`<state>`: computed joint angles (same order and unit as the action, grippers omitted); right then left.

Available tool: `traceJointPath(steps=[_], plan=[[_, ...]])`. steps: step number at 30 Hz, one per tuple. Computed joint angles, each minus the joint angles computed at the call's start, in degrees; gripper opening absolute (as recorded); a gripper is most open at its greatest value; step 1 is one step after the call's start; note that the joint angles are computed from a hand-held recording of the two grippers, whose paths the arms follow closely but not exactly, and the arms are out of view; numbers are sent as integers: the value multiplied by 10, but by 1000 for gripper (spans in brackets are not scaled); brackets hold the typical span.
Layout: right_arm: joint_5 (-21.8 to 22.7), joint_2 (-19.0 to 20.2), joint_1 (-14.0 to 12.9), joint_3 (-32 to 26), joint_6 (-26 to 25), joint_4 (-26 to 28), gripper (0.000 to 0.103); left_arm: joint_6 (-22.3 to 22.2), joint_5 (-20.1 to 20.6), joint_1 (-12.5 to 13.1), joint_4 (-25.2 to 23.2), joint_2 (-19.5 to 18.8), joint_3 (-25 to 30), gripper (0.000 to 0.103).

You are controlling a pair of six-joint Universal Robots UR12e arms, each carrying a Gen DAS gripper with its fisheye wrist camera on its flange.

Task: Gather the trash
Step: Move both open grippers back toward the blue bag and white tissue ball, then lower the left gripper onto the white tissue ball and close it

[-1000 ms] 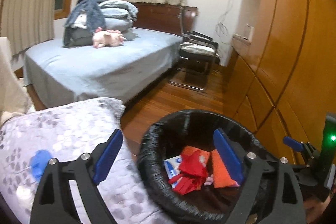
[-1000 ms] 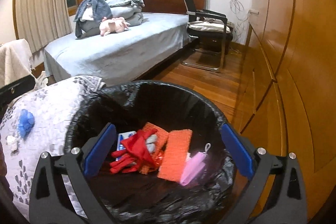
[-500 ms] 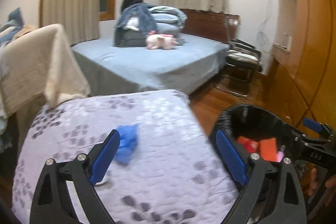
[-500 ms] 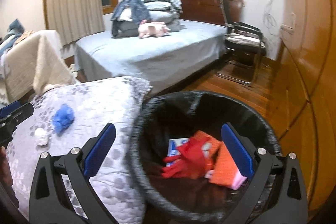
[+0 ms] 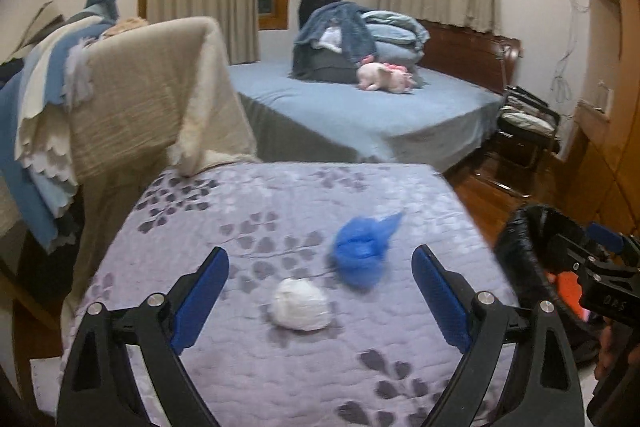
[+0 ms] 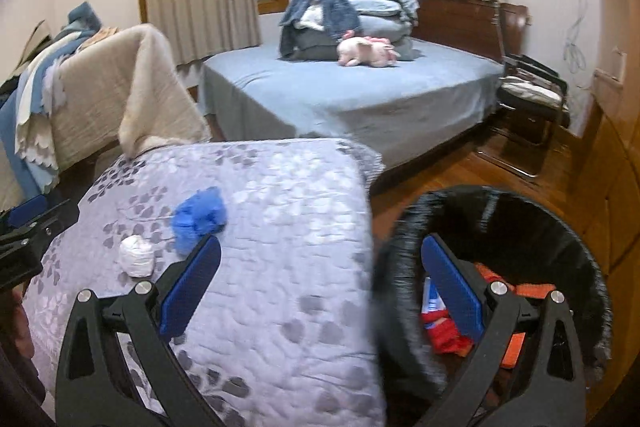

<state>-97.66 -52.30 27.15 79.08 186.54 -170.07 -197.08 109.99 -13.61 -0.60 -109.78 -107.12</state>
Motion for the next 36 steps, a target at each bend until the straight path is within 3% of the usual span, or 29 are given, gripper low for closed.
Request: traceJointPath(steps=[6,22,26,30,36], plan=[[17,28,9,-36,-13,20,98,-19,8,14,-28,-5,-11,91],[25,72,9,-92,-32,72,98,-32,-32,29,-82,-60,24,89],[28,79,10,-104,-36,80,98,-41,-68,36,-102,-66,29,79],[30,86,11,-114,-33,86,98,-44,-102,43,-102,-66,26,46],[33,97,14,-132,-31,95,98,-52,-102,49,-80,-58,18,40]])
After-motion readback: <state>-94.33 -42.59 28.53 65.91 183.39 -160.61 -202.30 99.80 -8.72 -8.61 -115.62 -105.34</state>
